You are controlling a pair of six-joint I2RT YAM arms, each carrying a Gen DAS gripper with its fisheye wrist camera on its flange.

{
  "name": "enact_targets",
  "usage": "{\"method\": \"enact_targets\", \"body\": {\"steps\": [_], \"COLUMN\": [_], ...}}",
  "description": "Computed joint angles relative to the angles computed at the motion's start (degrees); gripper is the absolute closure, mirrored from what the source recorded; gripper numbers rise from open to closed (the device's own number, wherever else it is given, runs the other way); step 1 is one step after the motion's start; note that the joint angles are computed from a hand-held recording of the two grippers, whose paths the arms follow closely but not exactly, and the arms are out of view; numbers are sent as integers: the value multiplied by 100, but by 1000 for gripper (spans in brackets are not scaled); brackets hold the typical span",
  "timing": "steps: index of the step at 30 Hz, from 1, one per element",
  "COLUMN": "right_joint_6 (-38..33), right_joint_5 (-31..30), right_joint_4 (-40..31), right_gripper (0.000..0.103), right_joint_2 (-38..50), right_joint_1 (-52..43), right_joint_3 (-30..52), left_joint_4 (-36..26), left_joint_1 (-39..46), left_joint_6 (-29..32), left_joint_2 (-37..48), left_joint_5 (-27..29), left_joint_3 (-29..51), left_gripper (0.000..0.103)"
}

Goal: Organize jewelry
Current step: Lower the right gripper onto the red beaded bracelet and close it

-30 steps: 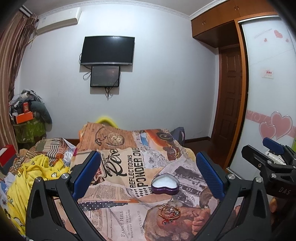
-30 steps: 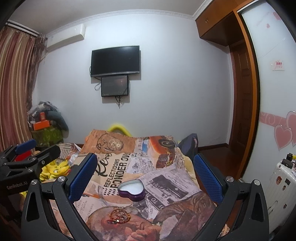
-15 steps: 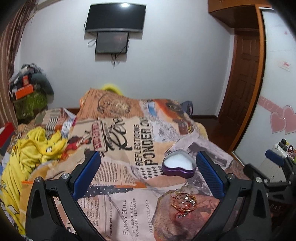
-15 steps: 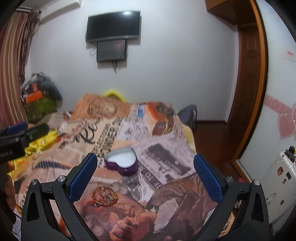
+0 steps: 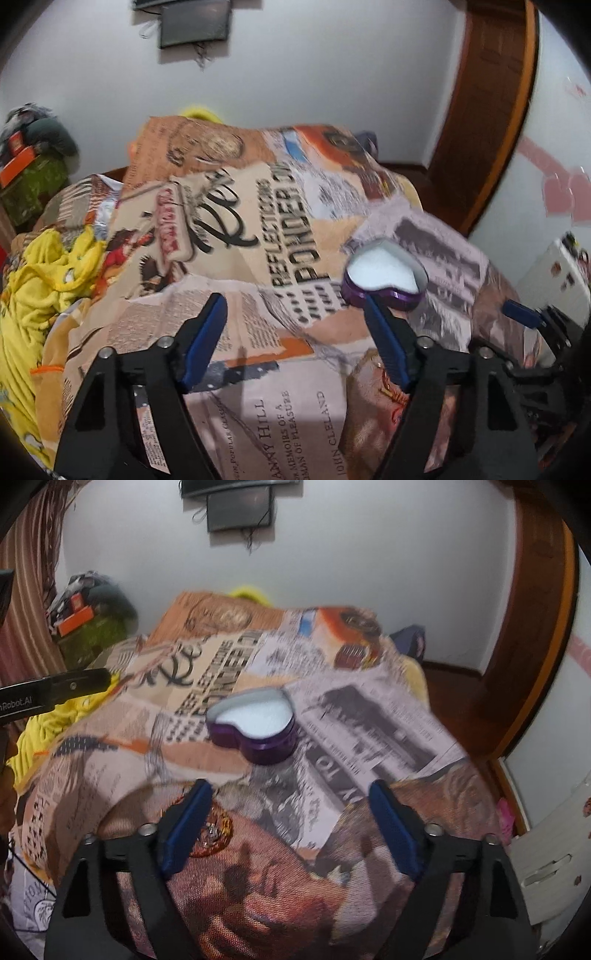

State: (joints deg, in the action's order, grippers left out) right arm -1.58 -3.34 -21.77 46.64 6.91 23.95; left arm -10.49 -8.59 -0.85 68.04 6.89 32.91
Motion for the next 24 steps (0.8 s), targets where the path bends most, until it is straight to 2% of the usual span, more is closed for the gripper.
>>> {"method": "enact_targets", "body": {"steps": [2, 5, 8, 14, 20, 24], "right_joint_6": [-70, -148, -215, -252, -316, -369], "right_joint_5": [-233, -459, -588, -722, -742, -834], "right_joint_4": [92, 164, 197, 317, 459, 446], "right_gripper": [39, 52, 61, 74, 79, 82], "right_joint_2": [338, 613, 796, 1112, 1430, 1522], "right_joint_1": [-74, -124, -92, 101, 220, 190], "right_joint_3": [-2, -14, -22, -9, 26, 76], "left_joint_4": [-72, -138, -218, -301, -203, -216], "left_joint_1": [-57, -219, -317, -455, -649, -625], "left_joint_6": [174, 387, 552, 688, 720, 697], "left_joint_2": [231, 483, 624, 851, 1032, 970], "left_joint_5": [112, 73, 138, 251, 127, 269], "left_joint_3": [63, 99, 106, 59, -97, -150], "left_gripper": [42, 54, 60, 61, 61, 61]}}
